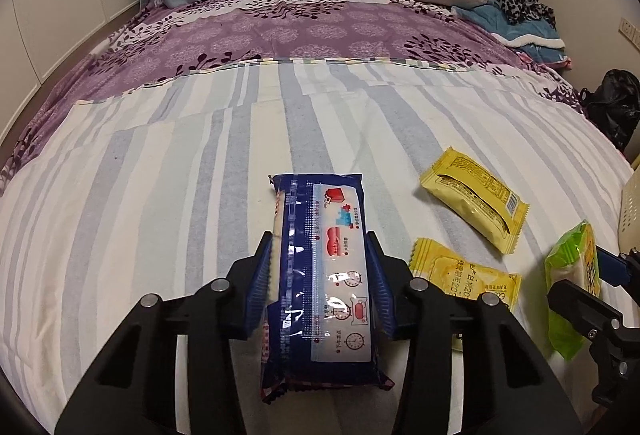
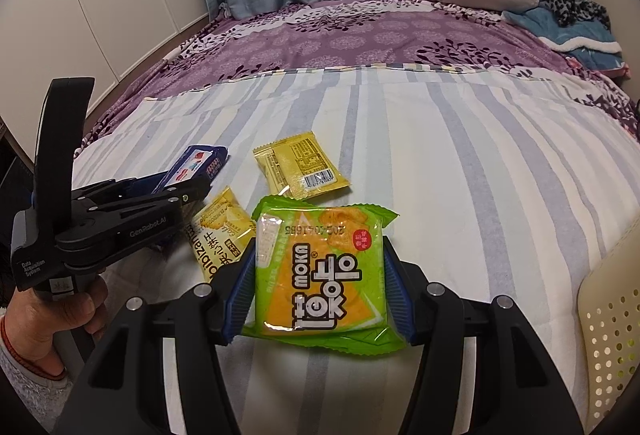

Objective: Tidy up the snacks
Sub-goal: 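Grasp the blue biscuit pack with the left tool while the right tool lifts its pack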

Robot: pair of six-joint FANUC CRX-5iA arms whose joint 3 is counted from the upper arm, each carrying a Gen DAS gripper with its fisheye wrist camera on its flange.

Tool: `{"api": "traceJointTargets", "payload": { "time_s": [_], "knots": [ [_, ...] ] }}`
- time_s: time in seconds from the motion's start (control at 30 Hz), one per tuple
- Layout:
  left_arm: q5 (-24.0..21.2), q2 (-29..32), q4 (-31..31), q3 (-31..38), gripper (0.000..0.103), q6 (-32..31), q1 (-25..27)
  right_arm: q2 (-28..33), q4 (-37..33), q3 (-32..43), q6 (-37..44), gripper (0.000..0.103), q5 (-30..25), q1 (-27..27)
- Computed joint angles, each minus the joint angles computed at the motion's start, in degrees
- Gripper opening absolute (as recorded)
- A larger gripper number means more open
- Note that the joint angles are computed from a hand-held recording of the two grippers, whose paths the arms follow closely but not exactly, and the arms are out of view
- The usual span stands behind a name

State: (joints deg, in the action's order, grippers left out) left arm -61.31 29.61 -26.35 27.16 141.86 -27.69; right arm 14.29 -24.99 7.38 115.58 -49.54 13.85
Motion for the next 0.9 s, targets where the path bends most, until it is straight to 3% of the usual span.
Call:
{"api": "traceJointTargets", "payload": {
  "time_s": [0.9],
  "knots": [
    [-2.7, -8.7, -7.7, -4.5, 0.045, 8.9, -7.9, -8.7, -5.2, -4.5, 4.1, 0.057, -0.9, -3.7]
  ]
}}
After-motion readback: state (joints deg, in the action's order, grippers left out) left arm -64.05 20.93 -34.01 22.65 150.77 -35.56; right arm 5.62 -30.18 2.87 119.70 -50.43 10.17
